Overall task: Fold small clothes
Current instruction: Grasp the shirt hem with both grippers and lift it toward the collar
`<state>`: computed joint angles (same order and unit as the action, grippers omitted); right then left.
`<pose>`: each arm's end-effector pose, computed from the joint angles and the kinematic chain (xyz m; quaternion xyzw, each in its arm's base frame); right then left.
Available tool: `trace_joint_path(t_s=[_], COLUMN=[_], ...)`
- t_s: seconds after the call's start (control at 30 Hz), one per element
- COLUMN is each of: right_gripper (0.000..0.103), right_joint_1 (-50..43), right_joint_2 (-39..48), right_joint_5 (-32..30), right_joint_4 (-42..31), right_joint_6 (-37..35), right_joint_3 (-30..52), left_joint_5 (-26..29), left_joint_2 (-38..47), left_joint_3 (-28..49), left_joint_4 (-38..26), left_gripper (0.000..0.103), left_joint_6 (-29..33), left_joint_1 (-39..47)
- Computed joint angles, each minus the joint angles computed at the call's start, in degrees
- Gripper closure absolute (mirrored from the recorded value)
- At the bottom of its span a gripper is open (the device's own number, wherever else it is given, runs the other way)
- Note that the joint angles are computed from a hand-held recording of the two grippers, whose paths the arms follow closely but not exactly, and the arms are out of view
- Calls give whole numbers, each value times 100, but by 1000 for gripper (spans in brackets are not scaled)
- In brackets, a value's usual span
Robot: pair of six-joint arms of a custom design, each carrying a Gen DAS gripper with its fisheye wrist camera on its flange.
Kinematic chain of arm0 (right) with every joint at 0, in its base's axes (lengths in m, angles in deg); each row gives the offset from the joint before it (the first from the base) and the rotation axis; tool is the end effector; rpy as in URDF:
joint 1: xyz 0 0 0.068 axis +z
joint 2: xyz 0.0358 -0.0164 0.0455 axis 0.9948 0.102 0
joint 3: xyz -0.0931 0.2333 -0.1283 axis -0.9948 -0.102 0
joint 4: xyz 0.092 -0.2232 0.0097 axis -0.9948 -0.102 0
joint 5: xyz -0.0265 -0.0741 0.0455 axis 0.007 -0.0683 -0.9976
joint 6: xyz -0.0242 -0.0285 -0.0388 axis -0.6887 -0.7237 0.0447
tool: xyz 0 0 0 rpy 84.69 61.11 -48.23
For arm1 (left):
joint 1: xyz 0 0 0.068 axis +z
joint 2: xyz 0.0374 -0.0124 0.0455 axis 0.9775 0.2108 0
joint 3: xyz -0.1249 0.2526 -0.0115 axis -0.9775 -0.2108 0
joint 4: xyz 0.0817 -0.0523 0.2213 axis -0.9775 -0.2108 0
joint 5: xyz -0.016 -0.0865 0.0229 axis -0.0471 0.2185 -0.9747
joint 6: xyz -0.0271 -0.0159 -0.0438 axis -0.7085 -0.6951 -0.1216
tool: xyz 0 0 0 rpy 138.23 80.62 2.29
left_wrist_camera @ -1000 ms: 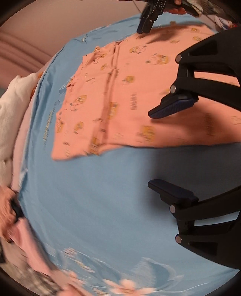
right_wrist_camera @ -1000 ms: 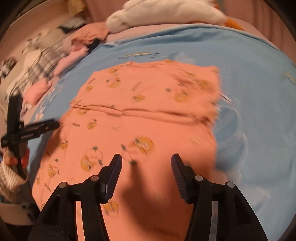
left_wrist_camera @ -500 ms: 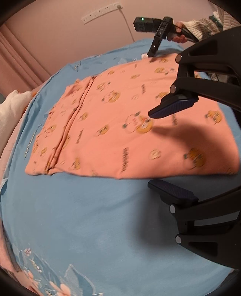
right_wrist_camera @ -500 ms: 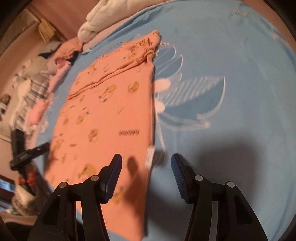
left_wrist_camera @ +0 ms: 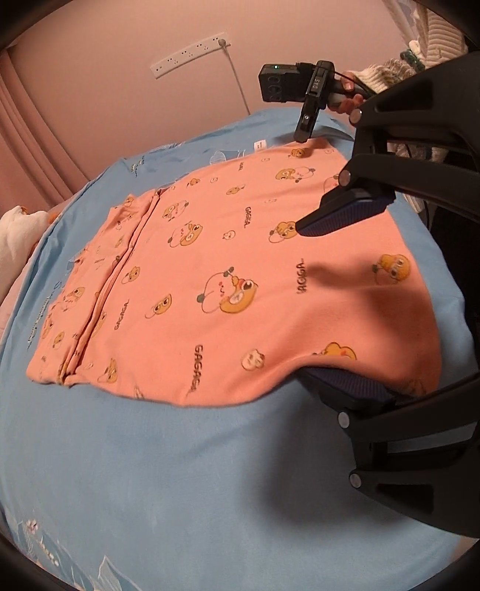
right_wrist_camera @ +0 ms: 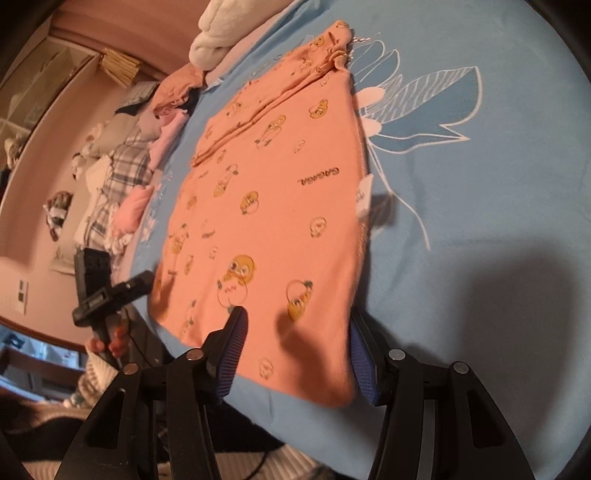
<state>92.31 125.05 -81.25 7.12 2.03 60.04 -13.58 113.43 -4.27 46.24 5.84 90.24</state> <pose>0.2166 0.0500 0.0951 0.0724 0.9154 0.3403 0.2023 0.2905 0.0389 0.1060 0.1038 0.9221 -0.3386 0.1559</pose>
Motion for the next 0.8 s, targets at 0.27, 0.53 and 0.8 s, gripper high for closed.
trace_joint_path(t_s=[0.27, 0.53, 0.8], right_gripper=[55, 63, 63], right_joint_1=[45, -70, 5], right_joint_2=[388, -179, 410], right_joint_5=[-87, -208, -476], right_joint_4=[413, -363, 232], right_joint_6=[71, -442, -231], right_joint_3=[173, -140, 88], left_joint_5=[-28, -167, 484], left_joint_2=[-18, 22, 685], left_joint_3=[25, 177, 741], left_joint_4=[77, -663, -1288], left_gripper=[48, 58, 59], left_joint_6=[-144, 622, 810], left_joint_1=[-80, 441, 315])
